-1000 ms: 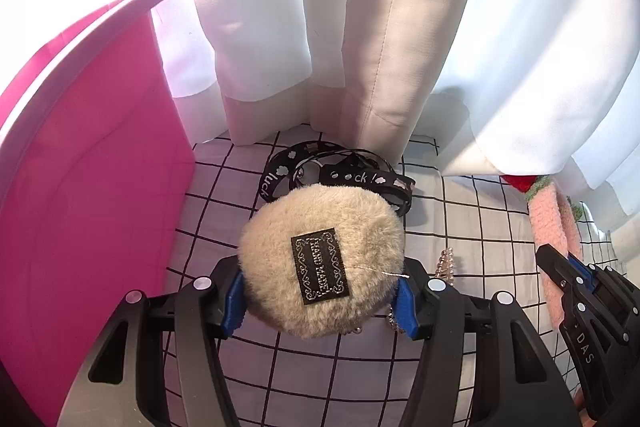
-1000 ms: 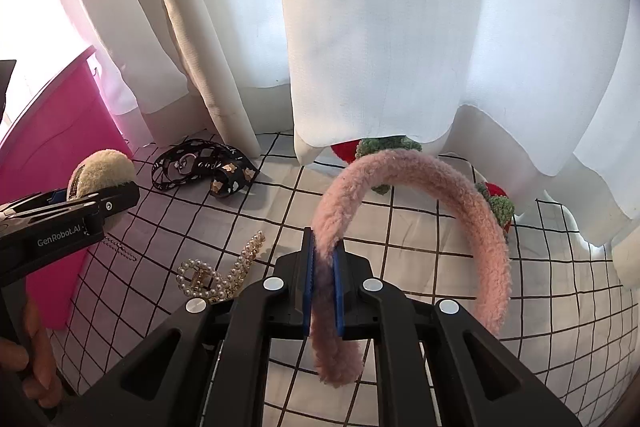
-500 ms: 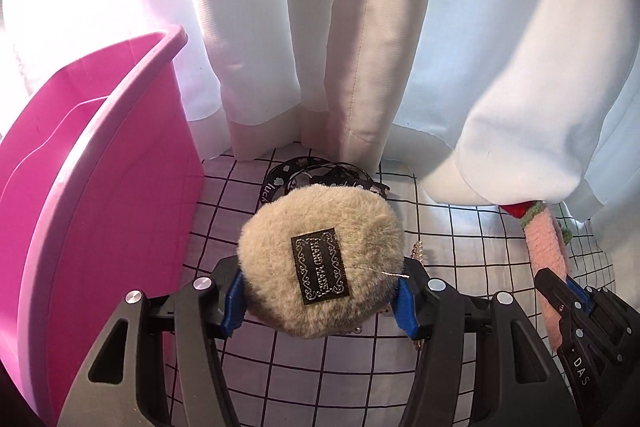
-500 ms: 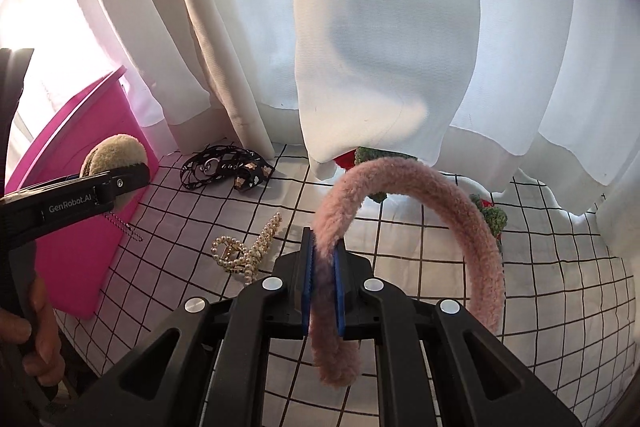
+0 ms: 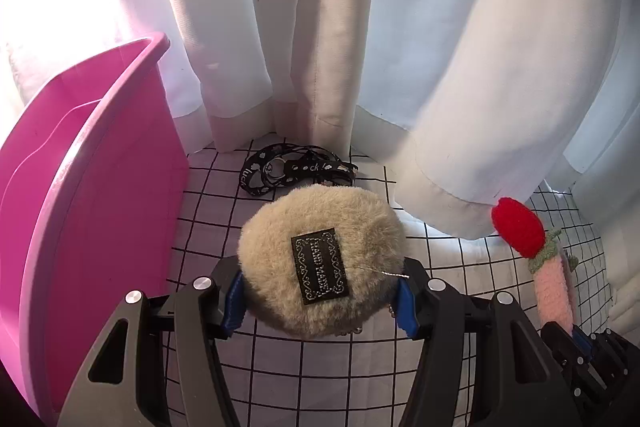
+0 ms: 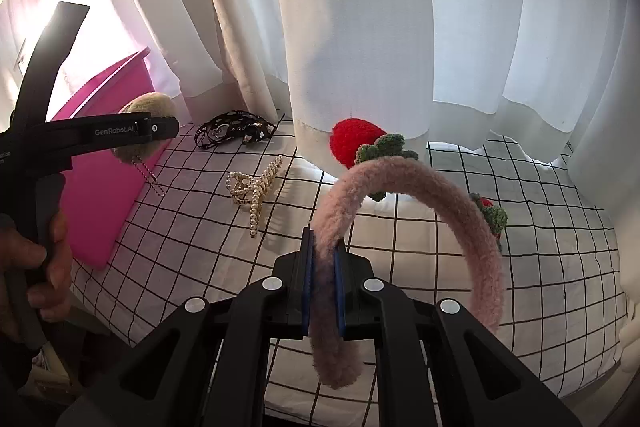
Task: Organize jewelry
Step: 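Lift the pouch and headband and carry both over the pink tub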
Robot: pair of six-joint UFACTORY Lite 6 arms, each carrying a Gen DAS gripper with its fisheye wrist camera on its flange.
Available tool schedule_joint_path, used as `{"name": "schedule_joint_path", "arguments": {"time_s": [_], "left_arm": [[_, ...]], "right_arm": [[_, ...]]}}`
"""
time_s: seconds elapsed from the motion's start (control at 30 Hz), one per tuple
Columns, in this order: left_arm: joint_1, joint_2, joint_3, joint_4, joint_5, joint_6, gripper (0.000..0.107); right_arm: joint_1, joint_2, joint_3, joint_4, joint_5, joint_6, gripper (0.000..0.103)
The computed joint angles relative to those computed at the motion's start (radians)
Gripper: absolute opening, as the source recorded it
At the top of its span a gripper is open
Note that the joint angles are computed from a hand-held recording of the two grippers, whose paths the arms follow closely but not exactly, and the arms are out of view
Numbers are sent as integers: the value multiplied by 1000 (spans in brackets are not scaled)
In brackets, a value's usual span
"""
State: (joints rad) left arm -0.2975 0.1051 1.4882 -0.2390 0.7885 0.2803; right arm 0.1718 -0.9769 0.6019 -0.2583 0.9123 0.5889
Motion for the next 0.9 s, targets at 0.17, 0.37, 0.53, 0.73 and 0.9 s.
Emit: {"name": "schedule_joint_path", "arguments": {"time_s": [0.17, 0.37, 0.53, 0.73, 0.9], "left_arm": [[-10, -58, -22, -13, 19, 9, 56], [23, -107, 35, -42, 82, 38, 56], [96, -100, 153, -71, 154, 63, 56], [254, -6, 406, -119, 266, 92, 56], [407, 164, 723, -134, 369, 80, 57]], "right_arm": [[396, -38, 64, -250, 221, 368, 9], [654, 66, 219, -402, 336, 533, 9], [600, 213, 389, -410, 239, 422, 9], [467, 453, 637, -312, 59, 185, 9], [415, 725, 927, -185, -39, -35, 9]]}}
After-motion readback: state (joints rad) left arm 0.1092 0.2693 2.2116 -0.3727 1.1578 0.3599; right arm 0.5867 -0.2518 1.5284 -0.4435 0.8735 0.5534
